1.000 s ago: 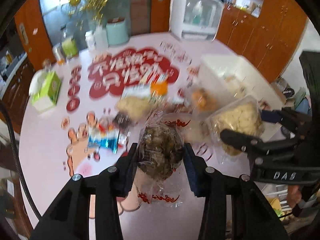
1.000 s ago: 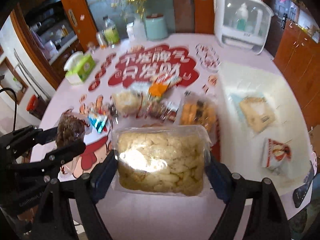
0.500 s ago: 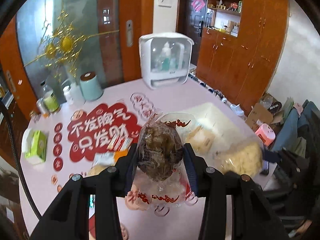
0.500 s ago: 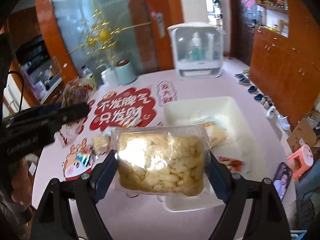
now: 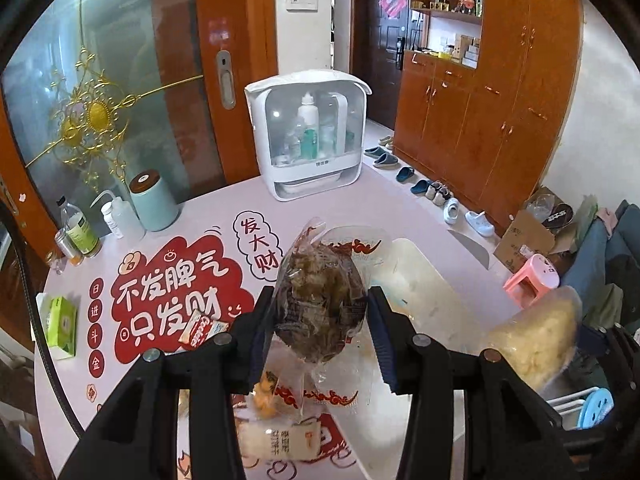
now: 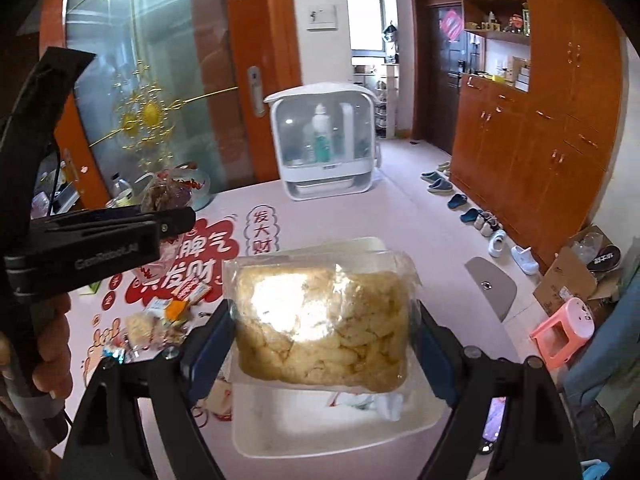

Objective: Organize snacks
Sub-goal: 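Lower both held snacks into the white tray and release them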

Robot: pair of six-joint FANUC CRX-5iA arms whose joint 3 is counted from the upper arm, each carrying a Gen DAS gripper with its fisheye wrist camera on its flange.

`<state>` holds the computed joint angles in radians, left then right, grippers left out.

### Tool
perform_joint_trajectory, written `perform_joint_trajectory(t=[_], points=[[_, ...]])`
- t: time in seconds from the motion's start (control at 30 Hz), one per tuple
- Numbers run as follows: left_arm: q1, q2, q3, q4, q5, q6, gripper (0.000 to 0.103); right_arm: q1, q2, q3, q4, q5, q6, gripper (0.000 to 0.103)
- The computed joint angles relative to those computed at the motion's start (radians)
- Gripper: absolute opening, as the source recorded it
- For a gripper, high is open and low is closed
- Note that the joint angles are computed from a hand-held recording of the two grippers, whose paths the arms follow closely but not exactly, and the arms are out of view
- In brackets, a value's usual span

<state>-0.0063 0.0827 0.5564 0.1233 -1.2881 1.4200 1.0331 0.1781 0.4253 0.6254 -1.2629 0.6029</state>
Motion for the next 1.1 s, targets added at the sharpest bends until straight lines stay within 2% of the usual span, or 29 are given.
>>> perform_joint_trajectory(t=[0.37, 0.4, 0.43, 0.5, 0.53, 0.63, 0.73, 1.1], points=[[-0.085, 0.116, 0.103, -0.075, -0.045, 0.058, 0.047, -0.054, 0.020, -0.009, -0.074, -0.034, 0.045, 0.085], [-0.090, 0.118, 0.105, -0.085, -0.046, 0.062, 0.055, -0.059, 0.021, -0.009, -0.091, -0.035, 0.053, 0.086], [-0.098, 0.120, 0.107, -0.105, -0.045, 0.065, 0.071, -0.062, 0.020, -0.013, -0.103, -0.033, 0.057, 0.086], [-0.112, 0.112, 0.094, -0.144, -0.028, 0.068, 0.094, -0.072, 0.021, -0.017, -0.146, -0.036, 0.070, 0.086], [-0.115, 0.102, 0.077, -0.155, -0.010, 0.064, 0.098, -0.079, 0.025, -0.012, -0.170, -0.038, 0.079, 0.086], [-0.113, 0.104, 0.069, -0.154, -0.029, 0.039, 0.098, -0.087, 0.030, -0.015, -0.219, -0.041, 0.095, 0.088], [-0.105, 0.103, 0.061, -0.154, -0.056, 0.042, 0.098, -0.073, 0.023, -0.037, -0.207, -0.031, 0.098, 0.090], [-0.048, 0.022, -0.045, -0.141, -0.074, 0.056, 0.098, -0.046, 0.015, -0.047, -0.201, -0.026, 0.104, 0.092]])
